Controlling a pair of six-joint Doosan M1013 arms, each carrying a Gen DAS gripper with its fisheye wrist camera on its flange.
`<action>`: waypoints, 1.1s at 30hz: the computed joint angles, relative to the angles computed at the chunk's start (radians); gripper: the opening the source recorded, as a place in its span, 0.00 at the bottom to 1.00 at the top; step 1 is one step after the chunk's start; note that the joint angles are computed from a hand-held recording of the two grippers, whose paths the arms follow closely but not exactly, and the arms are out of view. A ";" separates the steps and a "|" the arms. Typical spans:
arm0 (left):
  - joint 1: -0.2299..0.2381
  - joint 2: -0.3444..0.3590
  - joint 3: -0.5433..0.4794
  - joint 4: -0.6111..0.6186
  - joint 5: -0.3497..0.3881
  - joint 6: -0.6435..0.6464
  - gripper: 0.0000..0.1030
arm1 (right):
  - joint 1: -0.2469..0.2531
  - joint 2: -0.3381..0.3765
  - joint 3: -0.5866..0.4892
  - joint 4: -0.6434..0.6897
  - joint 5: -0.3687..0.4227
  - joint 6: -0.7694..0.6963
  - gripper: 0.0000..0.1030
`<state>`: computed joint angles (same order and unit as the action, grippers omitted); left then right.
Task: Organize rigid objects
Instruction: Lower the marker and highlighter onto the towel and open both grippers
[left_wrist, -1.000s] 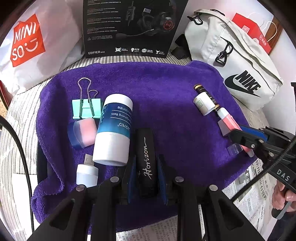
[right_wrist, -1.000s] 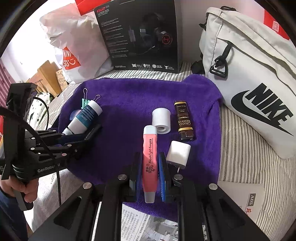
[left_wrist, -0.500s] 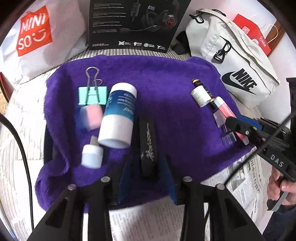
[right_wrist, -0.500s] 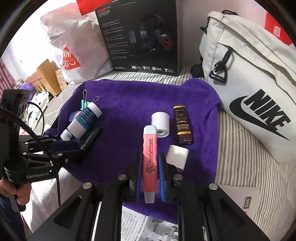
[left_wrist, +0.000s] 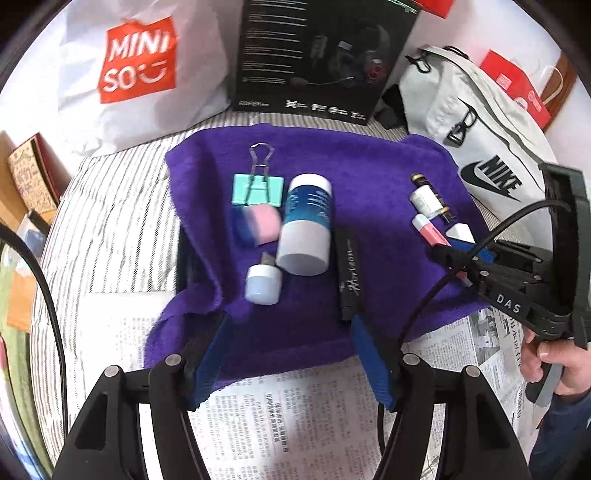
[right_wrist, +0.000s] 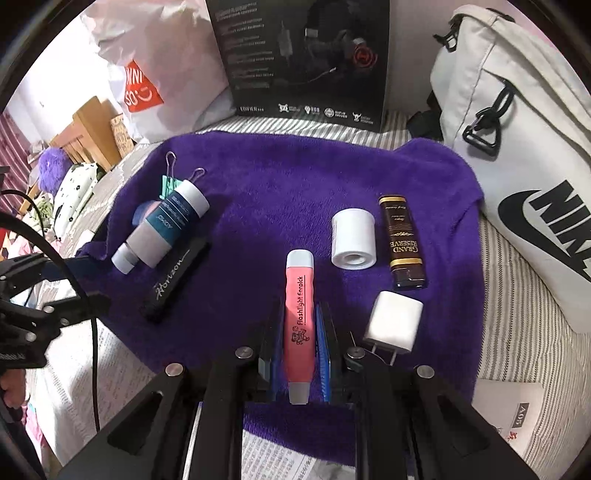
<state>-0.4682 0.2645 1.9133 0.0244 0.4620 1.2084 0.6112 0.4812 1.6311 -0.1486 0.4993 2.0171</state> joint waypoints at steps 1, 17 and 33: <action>0.002 -0.001 0.001 -0.006 -0.001 0.001 0.63 | 0.001 0.005 -0.004 -0.010 0.005 0.007 0.16; -0.004 0.002 -0.002 -0.006 0.008 0.005 0.63 | 0.005 0.025 -0.021 -0.093 0.023 0.064 0.17; -0.034 -0.044 0.026 0.111 0.026 -0.128 0.70 | 0.016 -0.028 0.022 -0.060 0.022 0.096 0.42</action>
<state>-0.5022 0.2209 1.9391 0.1356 0.4879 1.0806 0.6271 0.4537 1.6529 -0.2082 0.5213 2.1126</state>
